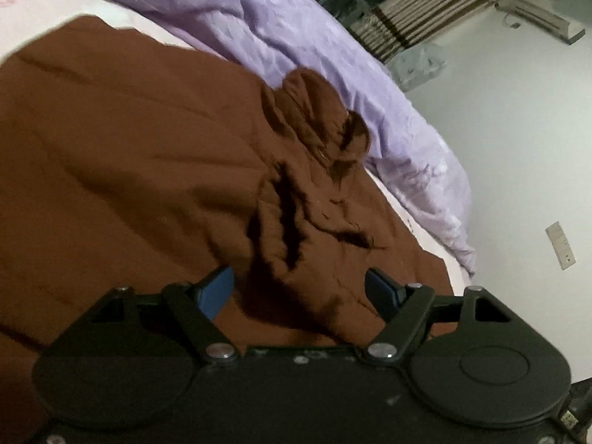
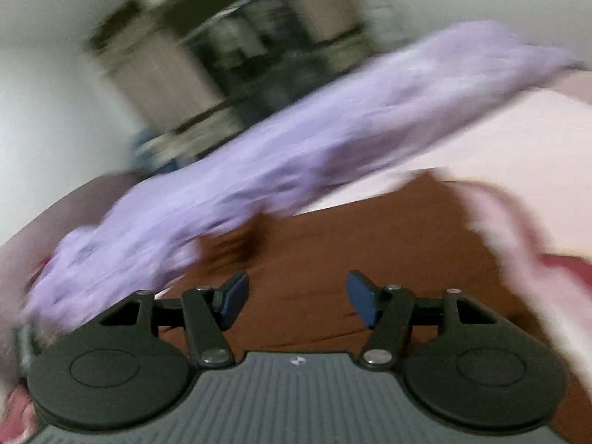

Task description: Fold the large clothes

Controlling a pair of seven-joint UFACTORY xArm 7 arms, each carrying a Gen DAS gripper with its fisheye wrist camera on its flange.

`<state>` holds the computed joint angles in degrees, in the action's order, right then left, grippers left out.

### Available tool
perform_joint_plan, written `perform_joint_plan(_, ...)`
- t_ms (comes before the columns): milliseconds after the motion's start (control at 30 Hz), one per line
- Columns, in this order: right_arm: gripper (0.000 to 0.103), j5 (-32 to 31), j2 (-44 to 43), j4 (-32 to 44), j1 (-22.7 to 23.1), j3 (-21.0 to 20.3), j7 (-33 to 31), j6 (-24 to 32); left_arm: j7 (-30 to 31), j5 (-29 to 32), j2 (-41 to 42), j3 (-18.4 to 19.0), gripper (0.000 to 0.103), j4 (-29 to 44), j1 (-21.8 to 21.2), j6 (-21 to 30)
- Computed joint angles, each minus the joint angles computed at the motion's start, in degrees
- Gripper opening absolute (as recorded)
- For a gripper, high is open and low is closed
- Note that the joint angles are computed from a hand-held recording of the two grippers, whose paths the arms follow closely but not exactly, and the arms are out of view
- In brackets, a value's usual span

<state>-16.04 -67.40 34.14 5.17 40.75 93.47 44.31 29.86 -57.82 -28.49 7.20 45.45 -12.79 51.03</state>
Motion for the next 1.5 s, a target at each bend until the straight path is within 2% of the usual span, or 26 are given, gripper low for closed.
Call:
perform_joint_plan(33, 0.073, 0.4, -2.1, -1.7, 0.8, -0.9, 0.7, 1.5, 0.3, -0.6, 0.5, -0.5, 0.061, 0.2, -0.4, -0.8)
perform_joint_plan(67, 0.072, 1.0, -4.0, -3.6, 2.0, -2.1, 1.2, 2.7, 0.3, -1.3, 1.2, -0.9, 0.04, 0.7, -0.9, -1.2)
perform_joint_plan(133, 0.071, 1.9, -5.5, -6.4, 3.5, -3.4, 1.9, 3.1, -0.9, -1.9, 2.1, -1.4, 0.014, 1.4, -1.3, -1.3)
perform_joint_plan(200, 0.069, 2.7, -5.7, -7.9, 4.4, -4.5, 2.2, 2.9, 0.7, -3.8, 1.0, -0.9, 0.014, 0.7, -1.5, -1.6)
perform_joint_plan(300, 0.07, 2.0, -5.9, -8.4, 4.5, -4.2, 2.5, 1.4, 6.8, -5.1, -3.7, 0.8, 0.014, -2.3, -1.6, -1.4)
perform_joint_plan(367, 0.07, 1.6, -5.3, -8.3, 4.8, -4.5, 1.3, 2.0, 5.1, -3.0, -5.1, 0.7, 0.014, -4.1, -0.6, -1.0)
perform_joint_plan(433, 0.065, 2.2, -4.3, -9.7, 5.4, -4.8, 1.3, 1.7, 2.0, 0.3, -4.1, 0.0, 0.016, -5.2, 0.4, -0.6)
perform_joint_plan(533, 0.062, 2.4, -3.8, -10.8, 6.3, -4.4, 2.3, 1.5, 5.0, -2.9, -3.1, 0.7, 0.02, -7.0, -1.0, -3.3)
perform_joint_plan(600, 0.062, 1.5, -2.1, -8.8, 6.0, -3.9, 1.3, 3.2, 3.7, -1.5, -3.0, 0.1, 0.023, -5.9, -0.6, -3.0)
perform_joint_plan(667, 0.062, 0.5, -0.6, -5.8, 5.5, -3.7, -0.3, 6.1, 3.5, 1.3, -4.7, -0.7, 0.037, -5.6, 0.0, -3.7)
perform_joint_plan(733, 0.064, -1.1, -0.1, -3.5, 4.7, -3.2, -1.6, 7.5, 3.2, 4.5, -8.4, -2.1, 0.046, -6.4, 0.7, -7.4)
perform_joint_plan(900, 0.064, -4.7, 1.7, -0.8, 1.6, -4.1, -5.9, 4.7, 7.1, 4.3, -10.2, -0.2, 0.047, -4.9, -4.7, -12.9)
perform_joint_plan(1067, 0.062, -5.1, 6.5, 0.3, -0.4, -3.7, -8.8, 3.8, 8.3, 7.7, -7.2, -1.8, 0.047, -3.8, -8.7, -15.6)
perform_joint_plan(1167, 0.059, -4.2, 9.3, -0.3, -0.3, -4.3, -9.1, 5.0, 6.9, 10.6, -4.3, -3.8, 0.046, -4.2, -9.5, -17.5)
perform_joint_plan(1267, 0.049, -3.6, 10.2, -3.1, 1.4, -5.8, -7.9, 4.6, 9.6, 10.5, -3.6, -3.1, 0.047, -6.1, -11.4, -20.8)
perform_joint_plan(1367, 0.049, -5.4, 9.4, -4.7, 1.9, -5.3, -6.5, 3.6, 13.0, 9.7, -3.5, -2.4, 0.047, -7.3, -13.6, -24.1)
perform_joint_plan(1500, 0.049, -5.8, 9.4, -3.0, 3.3, -5.4, -6.9, 6.4, 10.9, 11.9, -4.9, -2.6, 0.047, -7.0, -13.4, -23.7)
